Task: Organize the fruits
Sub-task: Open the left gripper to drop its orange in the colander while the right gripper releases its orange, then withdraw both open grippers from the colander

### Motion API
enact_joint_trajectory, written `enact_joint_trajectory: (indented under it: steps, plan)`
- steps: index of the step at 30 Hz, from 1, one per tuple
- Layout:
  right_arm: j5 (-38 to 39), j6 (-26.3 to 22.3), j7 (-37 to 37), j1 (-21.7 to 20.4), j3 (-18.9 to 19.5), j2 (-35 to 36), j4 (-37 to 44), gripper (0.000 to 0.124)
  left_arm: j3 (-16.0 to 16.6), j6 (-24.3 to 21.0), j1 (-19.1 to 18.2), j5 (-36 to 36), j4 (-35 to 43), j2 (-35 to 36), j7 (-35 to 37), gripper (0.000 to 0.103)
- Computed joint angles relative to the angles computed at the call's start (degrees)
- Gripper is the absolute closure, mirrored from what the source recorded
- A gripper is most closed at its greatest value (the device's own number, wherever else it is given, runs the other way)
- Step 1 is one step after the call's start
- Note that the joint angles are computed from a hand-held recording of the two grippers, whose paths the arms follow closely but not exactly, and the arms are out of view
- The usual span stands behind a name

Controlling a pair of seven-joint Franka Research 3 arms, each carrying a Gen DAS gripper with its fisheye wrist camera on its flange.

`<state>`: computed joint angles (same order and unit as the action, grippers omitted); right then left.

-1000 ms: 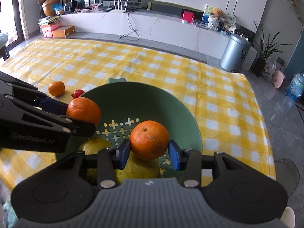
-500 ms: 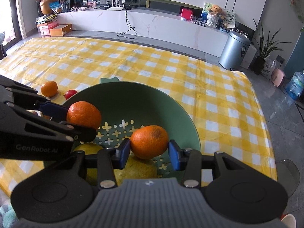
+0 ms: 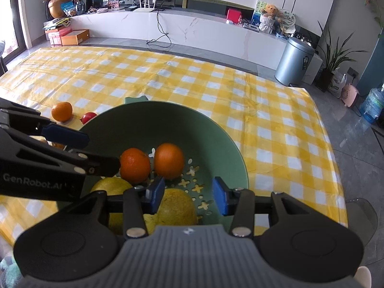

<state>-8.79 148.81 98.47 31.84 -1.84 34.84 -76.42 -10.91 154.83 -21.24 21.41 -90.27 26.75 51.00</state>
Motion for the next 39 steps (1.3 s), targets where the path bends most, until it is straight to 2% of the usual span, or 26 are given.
enact_joint_trajectory:
  steps: [3,6,15,23,27,33,39]
  plan:
    - [-2.55,2.44,2.56,1.77,-1.76,-2.01,-3.1,0.071,0.61,1.39,-0.53,1.64,-1.95,-2.0,-0.69,0.027]
    - [-6.0,5.0,6.76,3.72,-3.7,-4.31,-6.43,0.068,1.6,2.51,-1.28,4.13,-4.39,-4.43,-2.79,0.025]
    - [-14.05,14.29,26.61,7.91,-6.49,-12.02,-18.15,0.057,1.64,0.8,-0.85,10.81,-12.02,-12.27,-7.55,0.024]
    - [-24.47,19.57,44.61,12.79,-9.03,-14.75,-23.14,0.056,0.21,0.05,1.86,15.04,-20.14,-19.62,-11.78,0.024]
    - [-30.7,20.22,51.34,15.08,-10.28,-14.52,-23.22,0.056,-0.46,1.06,3.67,15.19,-24.09,-22.48,-14.0,0.024]
    - [-34.22,21.91,55.0,15.43,-8.77,-13.6,-23.13,0.056,-0.79,3.28,6.04,17.02,-29.17,-25.25,-18.69,0.024]
    - [-34.25,20.94,52.18,15.92,-7.28,-11.75,-21.27,0.056,-0.81,6.77,8.21,19.21,-33.28,-26.96,-21.58,0.024]
